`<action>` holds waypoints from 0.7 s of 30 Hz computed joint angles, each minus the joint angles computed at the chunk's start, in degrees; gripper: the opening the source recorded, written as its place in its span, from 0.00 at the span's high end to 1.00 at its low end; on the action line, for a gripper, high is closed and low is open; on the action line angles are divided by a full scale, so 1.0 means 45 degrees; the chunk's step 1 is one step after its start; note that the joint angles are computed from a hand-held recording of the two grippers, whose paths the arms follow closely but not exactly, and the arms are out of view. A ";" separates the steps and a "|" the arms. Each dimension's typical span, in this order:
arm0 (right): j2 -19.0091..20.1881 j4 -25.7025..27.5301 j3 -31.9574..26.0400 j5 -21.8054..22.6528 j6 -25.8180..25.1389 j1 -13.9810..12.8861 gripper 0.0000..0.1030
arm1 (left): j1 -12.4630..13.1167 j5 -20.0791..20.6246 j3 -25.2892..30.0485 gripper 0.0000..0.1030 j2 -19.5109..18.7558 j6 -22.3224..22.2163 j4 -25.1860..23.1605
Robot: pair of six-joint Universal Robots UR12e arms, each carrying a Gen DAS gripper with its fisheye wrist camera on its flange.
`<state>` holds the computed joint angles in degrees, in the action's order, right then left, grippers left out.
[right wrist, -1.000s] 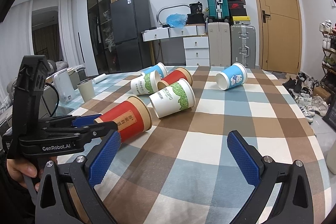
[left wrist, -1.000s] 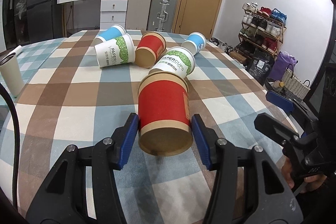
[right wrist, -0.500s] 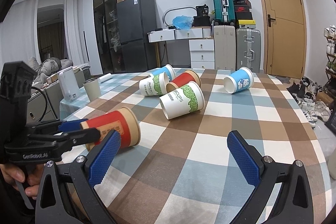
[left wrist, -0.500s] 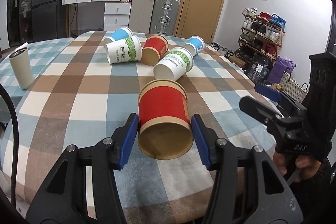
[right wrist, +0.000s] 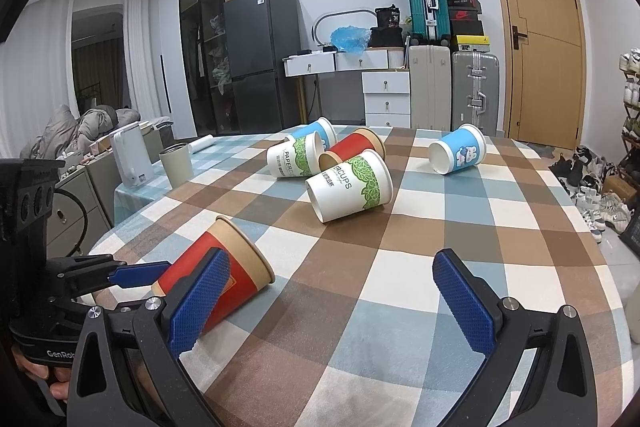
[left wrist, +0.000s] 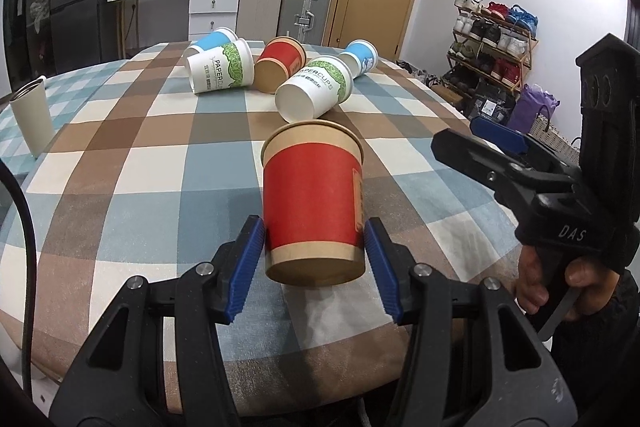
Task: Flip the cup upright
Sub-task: 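Lift the red cup with the left tool and tilt it upright, then grasp the red cup with the right tool while the left tool releases it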
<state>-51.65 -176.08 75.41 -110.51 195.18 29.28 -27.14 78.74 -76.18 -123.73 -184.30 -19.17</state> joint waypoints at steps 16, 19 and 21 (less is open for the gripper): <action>-0.0081 0.2348 -0.0628 0.0824 0.1199 -0.0027 0.00 | 0.0445 -0.0050 0.0053 0.01 0.0043 0.0442 0.1156; 0.0026 0.2902 -0.0962 0.1073 0.1440 -0.0019 0.00 | 0.0615 -0.0117 0.0108 0.01 0.0013 0.0466 0.1090; 0.0116 0.3276 -0.1197 0.1422 0.1667 -0.0039 0.00 | 0.0738 -0.0225 0.0103 0.01 -0.0009 0.0422 0.1174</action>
